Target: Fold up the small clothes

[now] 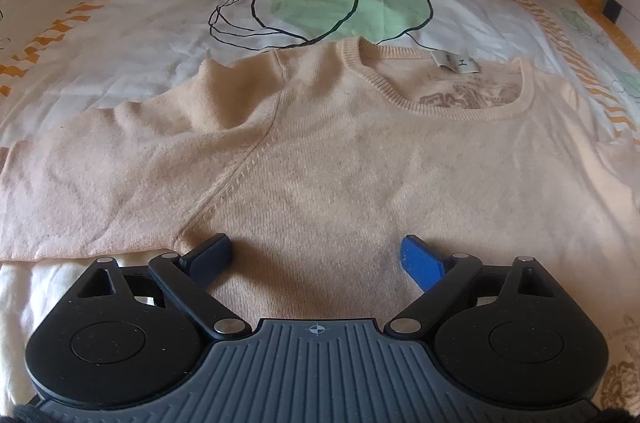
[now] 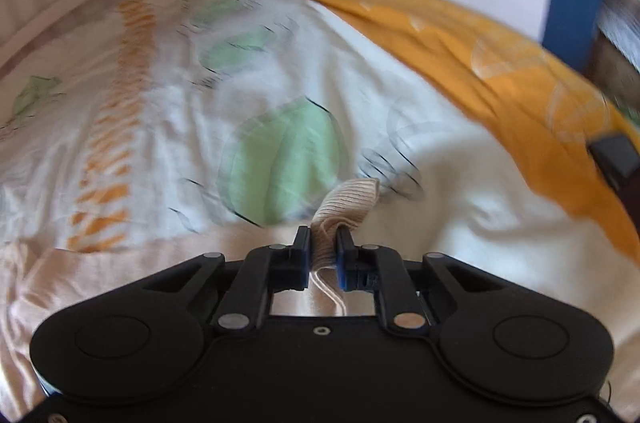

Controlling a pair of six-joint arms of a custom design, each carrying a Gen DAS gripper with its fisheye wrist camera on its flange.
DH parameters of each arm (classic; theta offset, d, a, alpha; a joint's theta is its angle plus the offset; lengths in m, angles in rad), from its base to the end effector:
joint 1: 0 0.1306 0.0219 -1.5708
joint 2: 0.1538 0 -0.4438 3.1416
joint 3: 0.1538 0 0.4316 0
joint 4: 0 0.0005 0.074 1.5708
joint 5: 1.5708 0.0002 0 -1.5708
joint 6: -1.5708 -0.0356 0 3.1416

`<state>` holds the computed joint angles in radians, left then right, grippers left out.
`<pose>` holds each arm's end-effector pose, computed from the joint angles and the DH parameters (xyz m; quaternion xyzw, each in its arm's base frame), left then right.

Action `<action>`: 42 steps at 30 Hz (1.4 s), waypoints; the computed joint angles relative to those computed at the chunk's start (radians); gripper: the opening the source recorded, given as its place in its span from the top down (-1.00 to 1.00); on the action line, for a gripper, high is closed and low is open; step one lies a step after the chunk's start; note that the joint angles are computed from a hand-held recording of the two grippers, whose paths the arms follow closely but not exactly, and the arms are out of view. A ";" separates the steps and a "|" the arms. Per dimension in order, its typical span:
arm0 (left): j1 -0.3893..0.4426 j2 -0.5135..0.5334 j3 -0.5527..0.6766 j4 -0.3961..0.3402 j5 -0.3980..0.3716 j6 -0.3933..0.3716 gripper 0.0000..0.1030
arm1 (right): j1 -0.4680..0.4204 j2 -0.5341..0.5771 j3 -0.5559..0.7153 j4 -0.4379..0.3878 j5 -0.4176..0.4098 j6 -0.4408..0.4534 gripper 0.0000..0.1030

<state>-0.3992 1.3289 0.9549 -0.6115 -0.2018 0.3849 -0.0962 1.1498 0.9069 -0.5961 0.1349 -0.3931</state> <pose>0.4122 -0.1667 0.3241 -0.0222 0.9528 -0.0205 0.3021 0.3942 -0.0434 0.3734 0.2491 0.8981 -0.0095 0.3624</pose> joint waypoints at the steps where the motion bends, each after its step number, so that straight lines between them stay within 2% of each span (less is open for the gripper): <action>1: 0.004 -0.004 0.001 -0.001 0.013 0.001 -0.76 | 0.020 -0.006 0.018 0.005 -0.005 0.009 0.59; 8: 0.034 -0.031 0.012 -0.016 0.079 0.009 -0.76 | 0.202 0.028 0.200 0.059 -0.070 0.043 0.59; 10: 0.043 -0.040 0.013 -0.017 0.079 0.011 -0.76 | 0.261 0.054 0.241 0.092 -0.102 0.046 0.72; 16: 0.078 -0.063 0.015 -0.022 0.086 0.020 -0.76 | 0.451 0.180 0.347 0.174 -0.182 0.040 0.72; 20: 0.096 -0.075 0.012 -0.029 0.098 0.025 -0.76 | 0.549 0.267 0.381 0.171 -0.159 0.109 0.69; 21: 0.097 -0.077 0.012 -0.032 0.099 0.025 -0.76 | 0.564 0.281 0.382 0.163 -0.140 0.126 0.67; 23: 0.099 -0.082 0.013 -0.036 0.108 0.025 -0.76 | 0.593 0.305 0.381 0.126 -0.052 0.188 0.49; 25: 0.096 -0.084 0.014 -0.034 0.116 0.021 -0.76 | 0.604 0.328 0.375 0.098 0.032 0.243 -0.07; 27: 0.093 -0.085 0.014 -0.032 0.122 0.017 -0.76 | 0.597 0.338 0.353 0.099 0.095 0.283 -0.28; 29: 0.089 -0.084 0.014 -0.034 0.128 0.014 -0.76 | 0.601 0.338 0.315 0.120 0.224 0.315 -0.29; 31: 0.084 -0.083 0.014 -0.035 0.127 0.013 -0.76 | 0.618 0.358 0.290 0.142 0.445 0.337 -0.36; 32: 0.082 -0.082 0.014 -0.036 0.128 0.012 -0.76 | 0.619 0.361 0.275 0.149 0.487 0.360 -0.38; 34: 0.078 -0.080 0.014 -0.036 0.130 0.010 -0.76 | 0.583 0.361 0.274 0.097 0.377 0.379 -0.22; 36: 0.075 -0.077 0.015 -0.038 0.131 0.009 -0.76 | 0.549 0.371 0.286 0.039 0.268 0.342 -0.21; 37: 0.073 -0.077 0.015 -0.040 0.132 0.008 -0.76 | 0.540 0.372 0.280 0.036 0.241 0.327 -0.21; 40: 0.071 -0.074 0.015 -0.044 0.135 0.007 -0.76 | 0.538 0.373 0.251 0.072 0.243 0.342 -0.22; 42: 0.072 -0.072 0.015 -0.047 0.136 0.006 -0.76 | 0.538 0.392 0.258 0.055 0.240 0.357 -0.18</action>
